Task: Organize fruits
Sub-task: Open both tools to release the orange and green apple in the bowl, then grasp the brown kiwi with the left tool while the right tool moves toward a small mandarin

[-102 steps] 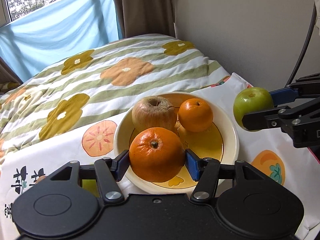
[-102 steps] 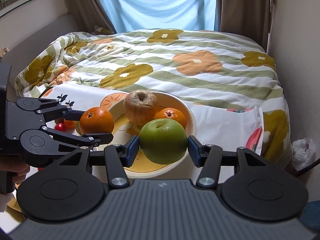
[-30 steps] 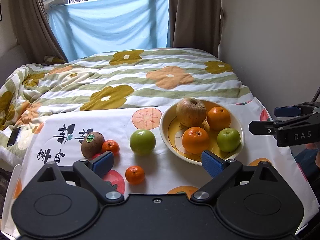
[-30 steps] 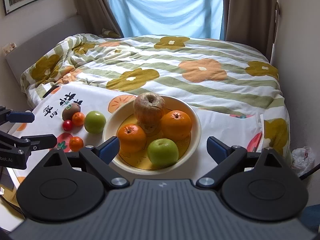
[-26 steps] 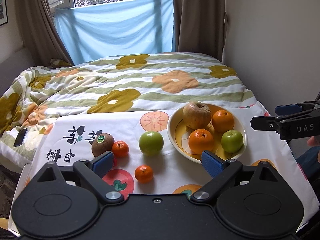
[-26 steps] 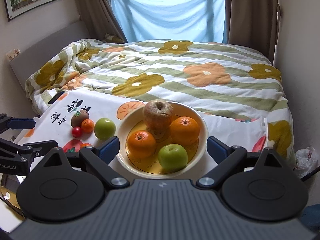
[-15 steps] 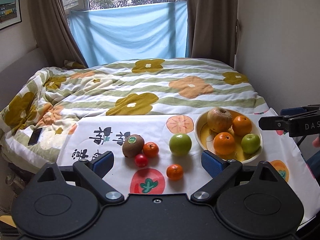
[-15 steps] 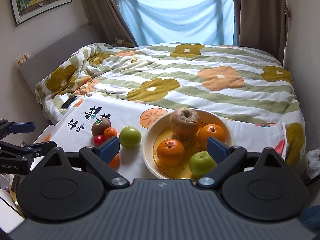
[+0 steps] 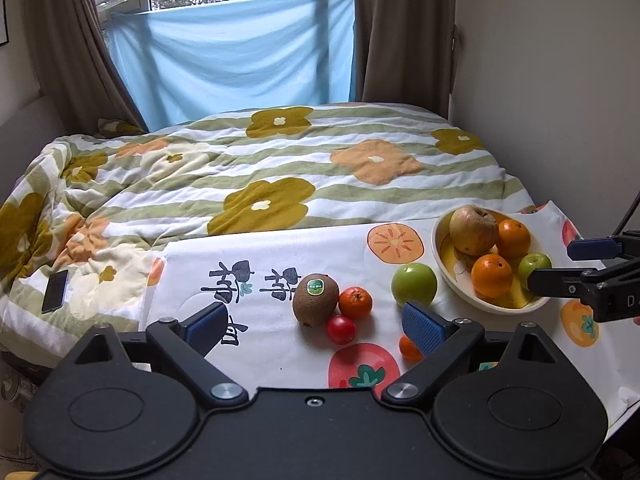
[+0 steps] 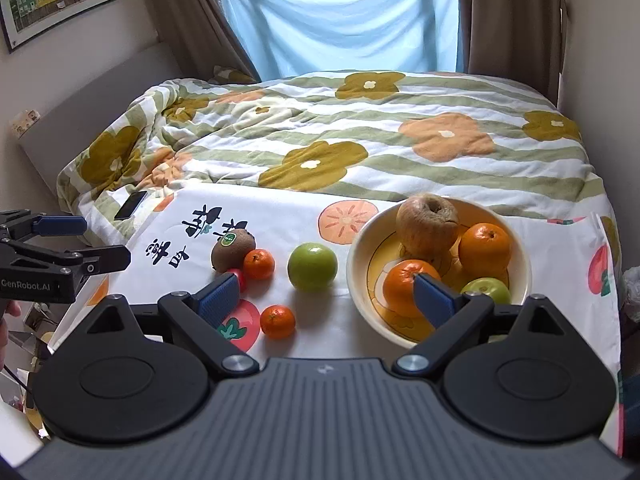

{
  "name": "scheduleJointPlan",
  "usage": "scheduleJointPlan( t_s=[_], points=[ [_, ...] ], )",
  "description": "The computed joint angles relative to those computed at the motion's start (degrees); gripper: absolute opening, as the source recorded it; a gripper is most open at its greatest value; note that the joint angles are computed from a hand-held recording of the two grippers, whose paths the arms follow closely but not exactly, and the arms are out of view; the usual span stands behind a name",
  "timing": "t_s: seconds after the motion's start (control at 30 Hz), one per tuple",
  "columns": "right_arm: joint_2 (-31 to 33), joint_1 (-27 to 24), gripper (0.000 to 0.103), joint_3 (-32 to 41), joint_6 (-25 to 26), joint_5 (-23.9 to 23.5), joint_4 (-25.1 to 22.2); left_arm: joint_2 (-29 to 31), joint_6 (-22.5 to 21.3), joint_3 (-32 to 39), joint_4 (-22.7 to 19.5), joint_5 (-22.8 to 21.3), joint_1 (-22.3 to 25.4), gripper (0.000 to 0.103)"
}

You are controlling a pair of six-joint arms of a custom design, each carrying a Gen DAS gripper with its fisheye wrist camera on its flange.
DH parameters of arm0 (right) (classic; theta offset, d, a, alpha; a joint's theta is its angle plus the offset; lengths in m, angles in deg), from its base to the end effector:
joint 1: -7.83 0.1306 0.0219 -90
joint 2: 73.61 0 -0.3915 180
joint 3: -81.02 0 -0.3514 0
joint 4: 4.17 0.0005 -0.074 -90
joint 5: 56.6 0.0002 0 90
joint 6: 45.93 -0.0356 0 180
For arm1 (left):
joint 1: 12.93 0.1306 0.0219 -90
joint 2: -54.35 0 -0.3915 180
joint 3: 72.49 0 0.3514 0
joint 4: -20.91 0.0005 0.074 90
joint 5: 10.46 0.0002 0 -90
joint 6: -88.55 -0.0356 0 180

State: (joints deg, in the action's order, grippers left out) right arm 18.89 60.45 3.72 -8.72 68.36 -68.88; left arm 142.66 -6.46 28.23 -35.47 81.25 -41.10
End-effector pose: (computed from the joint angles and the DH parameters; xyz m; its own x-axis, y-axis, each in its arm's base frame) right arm 0.2865 0.3406 0.4998 -0.6567 0.2155 -0.7227 0.1220 0.9760 0.1802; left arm 0.3803 -0.2054 0.5212 -0.5668 0.4026 -0.7188 0.5424 0.8391 0.0422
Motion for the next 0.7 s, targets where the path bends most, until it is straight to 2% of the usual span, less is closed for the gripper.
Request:
scheduleJointPlan(
  t_s=[0.23,0.37,0.7],
  points=[
    [6.41,0.81,0.103,4.79,-6.47,0.73,-3.77,6.85,-8.36,5.01,-2.06,7.65,4.61,0.095],
    [9.49,0.81,0.103,6.53,-10.29,0.43,-5.56,11.47,-11.96,8.34,-3.81,10.45,5.90,0.093],
    [16.20,0.98,0.103,10.89,-16.84,0.14,-10.19,20.68,-19.90,15.50,-9.97,14.02,6.12,0.087]
  ],
)
